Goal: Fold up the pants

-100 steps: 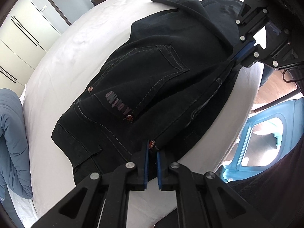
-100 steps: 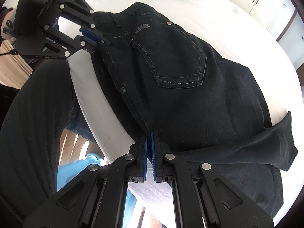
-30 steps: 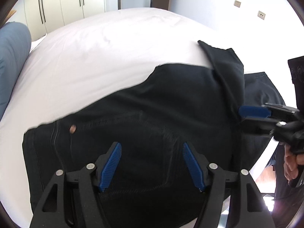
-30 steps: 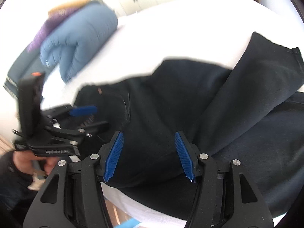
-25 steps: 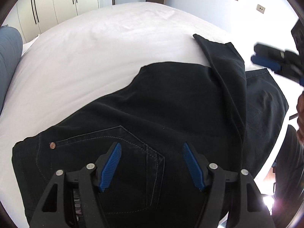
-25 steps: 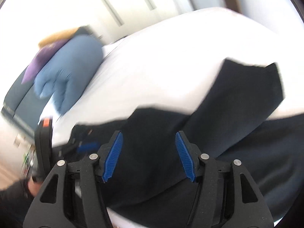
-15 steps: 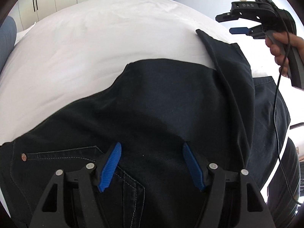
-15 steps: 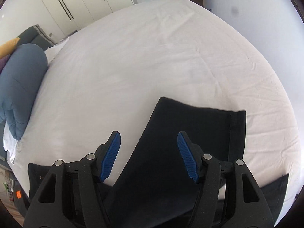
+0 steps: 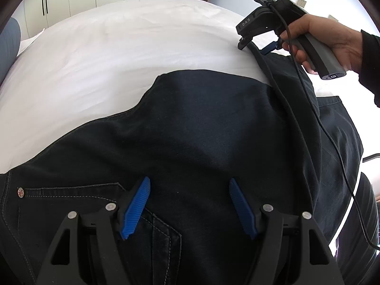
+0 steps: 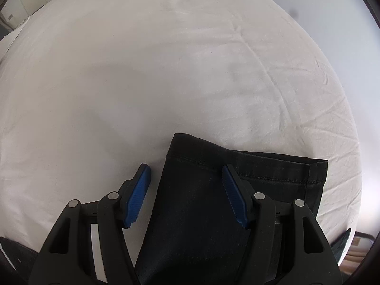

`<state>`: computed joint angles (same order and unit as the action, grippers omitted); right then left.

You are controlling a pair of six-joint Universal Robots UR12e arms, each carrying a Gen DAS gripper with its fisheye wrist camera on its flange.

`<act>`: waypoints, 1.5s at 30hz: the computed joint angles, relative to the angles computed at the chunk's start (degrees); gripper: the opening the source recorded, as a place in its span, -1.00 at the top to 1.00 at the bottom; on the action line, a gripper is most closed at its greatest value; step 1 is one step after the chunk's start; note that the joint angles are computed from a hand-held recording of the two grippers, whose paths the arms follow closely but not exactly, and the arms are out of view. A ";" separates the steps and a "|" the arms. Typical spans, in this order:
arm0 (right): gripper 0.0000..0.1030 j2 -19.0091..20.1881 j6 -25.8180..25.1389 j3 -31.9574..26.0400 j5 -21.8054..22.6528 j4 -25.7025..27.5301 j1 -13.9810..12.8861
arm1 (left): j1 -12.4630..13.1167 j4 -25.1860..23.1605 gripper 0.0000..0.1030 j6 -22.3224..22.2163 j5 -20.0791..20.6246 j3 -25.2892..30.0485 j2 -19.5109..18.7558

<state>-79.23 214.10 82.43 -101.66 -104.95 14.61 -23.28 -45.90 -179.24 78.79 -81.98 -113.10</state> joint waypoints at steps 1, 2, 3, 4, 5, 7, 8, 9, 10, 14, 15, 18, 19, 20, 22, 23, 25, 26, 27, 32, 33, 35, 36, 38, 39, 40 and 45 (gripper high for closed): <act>-0.09 -0.22 0.29 0.26 0.25 -0.09 -0.19 | 0.05 0.20 -0.36 0.04 -0.03 -0.13 0.02; 0.13 -0.16 0.22 0.18 -0.15 0.11 -0.16 | 0.13 0.39 -0.36 0.09 -0.07 -0.45 0.22; 0.44 -0.18 -0.25 0.45 -0.41 -0.49 -0.20 | 0.23 0.41 -0.36 0.13 -0.10 -0.72 0.50; 0.52 -0.55 -0.73 0.71 -0.26 -0.72 -0.45 | 0.26 0.46 -0.36 0.14 -0.06 -0.81 0.55; 0.71 -1.14 -1.10 1.46 1.21 -1.84 -0.96 | 0.28 0.48 -0.36 0.09 0.05 -0.88 0.60; 0.73 -2.73 -0.91 3.22 3.48 -4.40 -1.99 | 0.11 0.21 -0.36 -0.01 0.38 -0.63 0.50; 0.74 -3.77 -0.68 4.34 4.33 -6.17 -2.53 | -0.03 0.05 -0.36 -0.13 0.61 -0.47 0.41; 0.75 -4.79 -0.46 5.42 5.03 -7.94 -2.99 | -0.06 -0.08 -0.36 -0.14 0.72 -0.40 0.39; 0.75 -6.25 -0.41 6.92 5.65 -10.37 -3.51 | -0.18 -0.30 -0.36 -0.18 0.92 -0.21 0.31; 0.75 -12.69 0.29 12.72 7.08 -18.15 -5.67 | -0.52 -1.29 -0.37 -0.41 1.42 0.56 -0.05; 0.75 -14.43 0.93 14.21 7.65 -20.09 -6.15 | -0.60 -1.61 -0.37 -0.48 1.58 0.77 -0.13; 0.75 -20.34 2.52 19.05 7.96 -24.88 -8.05 | -0.84 -2.65 -0.37 -0.56 2.22 1.49 -0.40; 0.75 -22.53 3.18 20.98 8.40 -26.62 -8.80 | -0.90 -3.04 -0.37 -0.57 2.34 1.78 -0.54; 0.75 -24.47 3.83 22.56 8.31 -27.43 -9.33 | -0.94 -3.54 -0.37 -0.65 2.38 2.14 -0.72; 0.75 -28.56 6.08 25.96 8.18 -28.61 -10.34 | -1.02 -4.25 -0.38 -0.79 2.50 2.71 -1.03; 0.75 -30.33 7.17 27.52 7.95 -29.28 -10.54 | -1.12 -4.71 -0.38 -0.80 2.72 3.10 -1.23; 0.75 -33.98 8.96 30.79 6.75 -29.30 -11.42 | -1.29 -5.44 -0.39 -0.81 3.12 3.80 -1.62; 0.75 -35.79 10.29 32.42 6.88 -29.64 -12.06 | -1.39 -5.79 -0.39 -0.84 3.31 4.15 -1.82; 0.75 -37.34 12.05 33.54 6.36 -29.43 -11.87 | -1.50 -6.13 -0.40 -0.89 3.55 4.51 -2.01; 0.75 -44.96 20.52 40.52 5.89 -28.04 -13.39 | -2.20 -7.76 -0.44 -1.51 4.90 6.43 -2.96; 0.76 -46.10 21.73 41.58 5.84 -27.26 -13.54 | -2.30 -7.90 -0.45 -1.74 5.00 6.70 -3.12; 0.77 -47.69 23.37 43.55 6.54 -26.46 -14.26 | -2.61 -7.98 -0.51 -2.17 5.74 7.20 -3.50; 0.77 -48.56 24.49 44.38 7.09 -26.00 -14.56 | -2.76 -7.98 -0.51 -2.45 6.05 7.43 -3.67; 0.77 -49.99 26.13 45.97 8.51 -25.86 -15.65 | -3.11 -7.83 -0.58 -3.32 6.49 7.80 -3.98; 0.77 -50.44 26.58 46.43 8.61 -25.84 -15.82 | -3.28 -7.81 -0.60 -3.73 6.55 8.03 -4.18; 0.77 -50.78 26.89 46.82 8.36 -26.00 -15.56 | -3.42 -7.84 -0.63 -3.94 6.65 8.22 -4.31; 0.77 -52.26 29.56 47.48 9.12 -28.13 -15.33 | -3.97 -8.38 -0.69 -5.22 6.96 9.59 -5.19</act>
